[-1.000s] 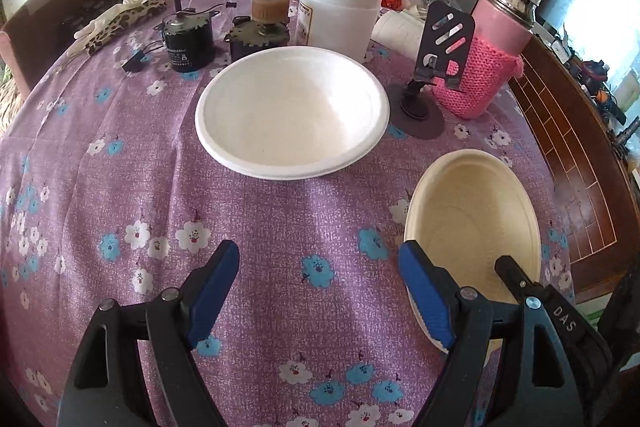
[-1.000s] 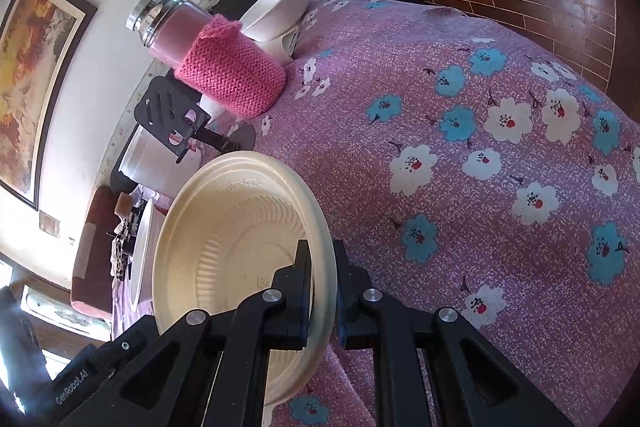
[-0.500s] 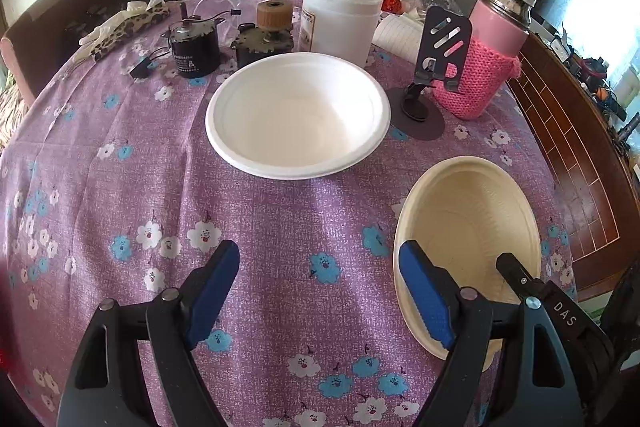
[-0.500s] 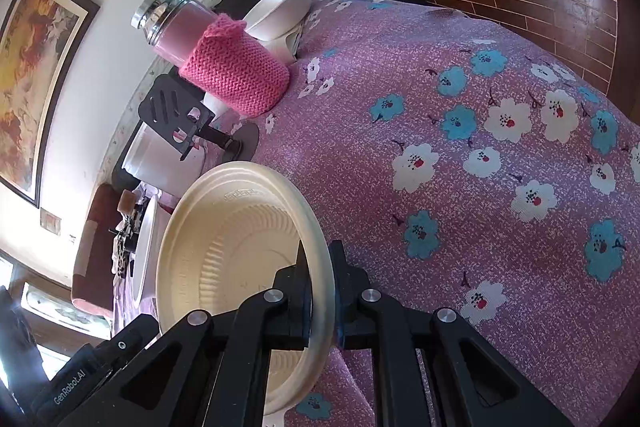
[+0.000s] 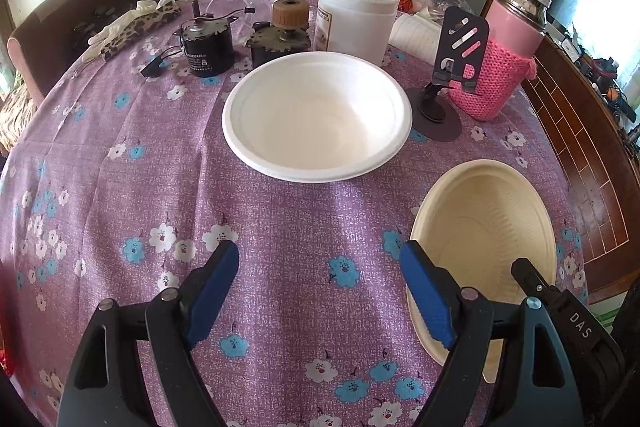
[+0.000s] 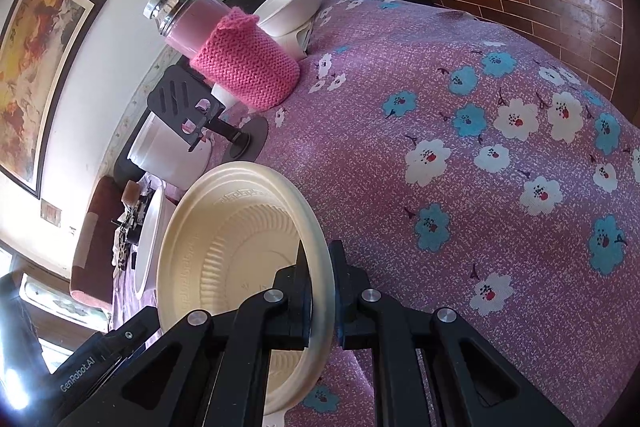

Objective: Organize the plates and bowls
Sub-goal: 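Lift the beige bowl with the right tool while the left tool grips its opposite rim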

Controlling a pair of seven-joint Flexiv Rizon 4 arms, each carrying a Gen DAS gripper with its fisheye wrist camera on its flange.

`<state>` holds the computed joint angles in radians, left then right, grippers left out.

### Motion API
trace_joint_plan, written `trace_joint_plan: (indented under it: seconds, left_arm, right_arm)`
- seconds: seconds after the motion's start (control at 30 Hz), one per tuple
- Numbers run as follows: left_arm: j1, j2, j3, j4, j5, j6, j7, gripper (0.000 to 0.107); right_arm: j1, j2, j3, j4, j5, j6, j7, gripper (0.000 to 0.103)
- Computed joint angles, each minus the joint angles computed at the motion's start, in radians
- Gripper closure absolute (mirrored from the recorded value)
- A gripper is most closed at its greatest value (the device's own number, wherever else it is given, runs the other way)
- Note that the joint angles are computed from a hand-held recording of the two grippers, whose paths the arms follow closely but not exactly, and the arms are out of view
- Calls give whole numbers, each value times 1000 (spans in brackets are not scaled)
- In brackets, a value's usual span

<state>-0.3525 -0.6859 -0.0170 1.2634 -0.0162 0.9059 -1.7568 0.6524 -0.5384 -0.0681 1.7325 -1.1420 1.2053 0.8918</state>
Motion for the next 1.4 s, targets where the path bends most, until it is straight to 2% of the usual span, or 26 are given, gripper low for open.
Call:
trace_joint_plan:
  seconds: [0.13, 0.2, 0.33, 0.43, 0.6, 0.97, 1.2, 1.33, 1.4]
  left_arm:
    - [-3, -4, 7, -8, 7, -11, -7, 25]
    - [-3, -5, 10, -12, 13, -18, -8, 25]
    - [4, -5, 3, -13, 4, -38, -11, 25]
    - [22, 1, -20, -2, -29, -41, 1, 25]
    - [39, 8, -37, 13, -74, -47, 16, 25]
    - [38, 9, -54, 12, -111, -51, 30, 25]
    - [15, -18, -43, -1, -94, -54, 23, 25]
    - [18, -25, -53, 5, -103, -39, 34, 30]
    - [17, -29, -58, 3, -105, -46, 47, 40]
  right_arm:
    - [2, 7, -2, 7, -13, 2, 14, 94]
    - [-3, 9, -16, 15, -57, 44, 65, 95]
    - [-11, 9, 0, 11, -52, 33, 51, 95]
    - [-4, 7, 25, -4, 7, -34, -23, 95]
    - [8, 16, 33, -8, 34, -94, -62, 95]
    - [15, -2, 28, -24, 61, -75, -104, 95]
    - [16, -8, 12, -21, 59, -29, -79, 95]
    - [14, -10, -1, -12, 55, 10, -52, 95]
    - [17, -10, -3, -13, 56, 9, -53, 95]
